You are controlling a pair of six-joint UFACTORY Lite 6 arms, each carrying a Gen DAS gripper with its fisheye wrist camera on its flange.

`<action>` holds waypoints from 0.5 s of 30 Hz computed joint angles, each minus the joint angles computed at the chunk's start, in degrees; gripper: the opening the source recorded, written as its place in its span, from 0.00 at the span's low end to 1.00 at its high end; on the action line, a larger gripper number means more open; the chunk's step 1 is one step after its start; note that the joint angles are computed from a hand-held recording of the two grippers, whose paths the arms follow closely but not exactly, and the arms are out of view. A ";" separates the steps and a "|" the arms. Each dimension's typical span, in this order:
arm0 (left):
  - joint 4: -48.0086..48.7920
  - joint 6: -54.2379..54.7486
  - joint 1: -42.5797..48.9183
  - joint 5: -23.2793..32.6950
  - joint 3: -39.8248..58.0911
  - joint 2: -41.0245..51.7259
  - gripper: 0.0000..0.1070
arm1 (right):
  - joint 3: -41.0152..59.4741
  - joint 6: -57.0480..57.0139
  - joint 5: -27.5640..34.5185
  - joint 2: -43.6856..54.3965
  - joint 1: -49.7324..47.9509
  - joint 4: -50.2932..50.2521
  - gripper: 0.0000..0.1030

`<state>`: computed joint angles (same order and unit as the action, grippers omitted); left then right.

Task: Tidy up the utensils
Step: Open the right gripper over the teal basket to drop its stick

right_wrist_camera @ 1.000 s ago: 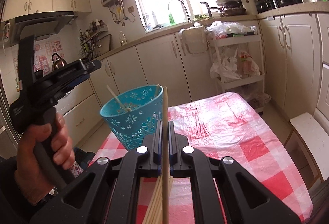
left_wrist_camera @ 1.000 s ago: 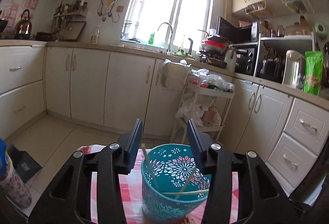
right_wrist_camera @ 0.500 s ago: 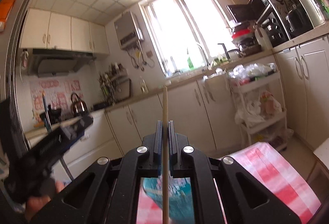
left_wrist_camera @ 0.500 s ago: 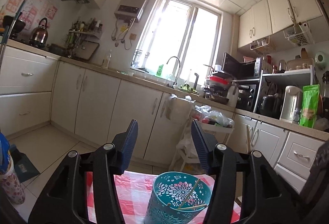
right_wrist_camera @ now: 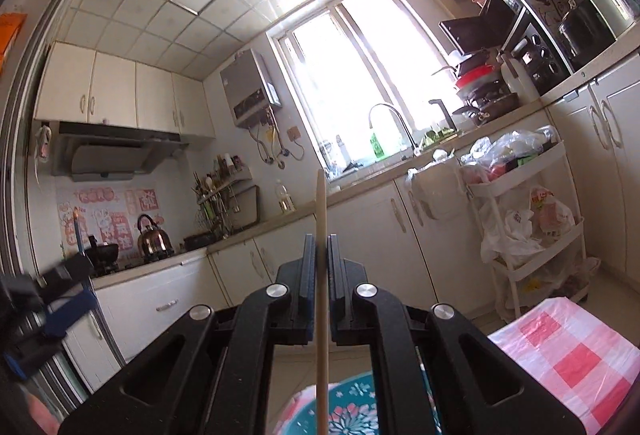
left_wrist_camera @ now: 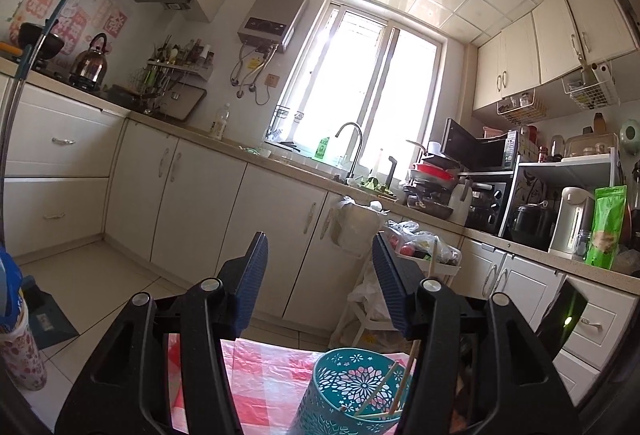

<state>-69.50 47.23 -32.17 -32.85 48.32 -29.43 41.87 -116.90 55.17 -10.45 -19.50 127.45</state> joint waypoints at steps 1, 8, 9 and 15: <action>-0.42 0.35 0.19 0.13 0.26 0.32 0.48 | -0.98 -1.59 -0.09 0.33 0.27 0.50 0.06; -1.41 1.75 -1.09 -0.78 0.83 1.02 0.48 | -3.10 -5.54 -1.99 -0.49 0.89 0.50 0.08; -1.39 1.71 -1.25 -0.92 0.72 0.97 0.48 | -2.96 -5.54 -2.21 -0.70 1.05 0.45 0.08; -1.52 1.00 -0.25 -0.09 0.32 0.66 0.48 | -3.12 -4.62 -2.93 -3.04 1.51 -0.44 0.08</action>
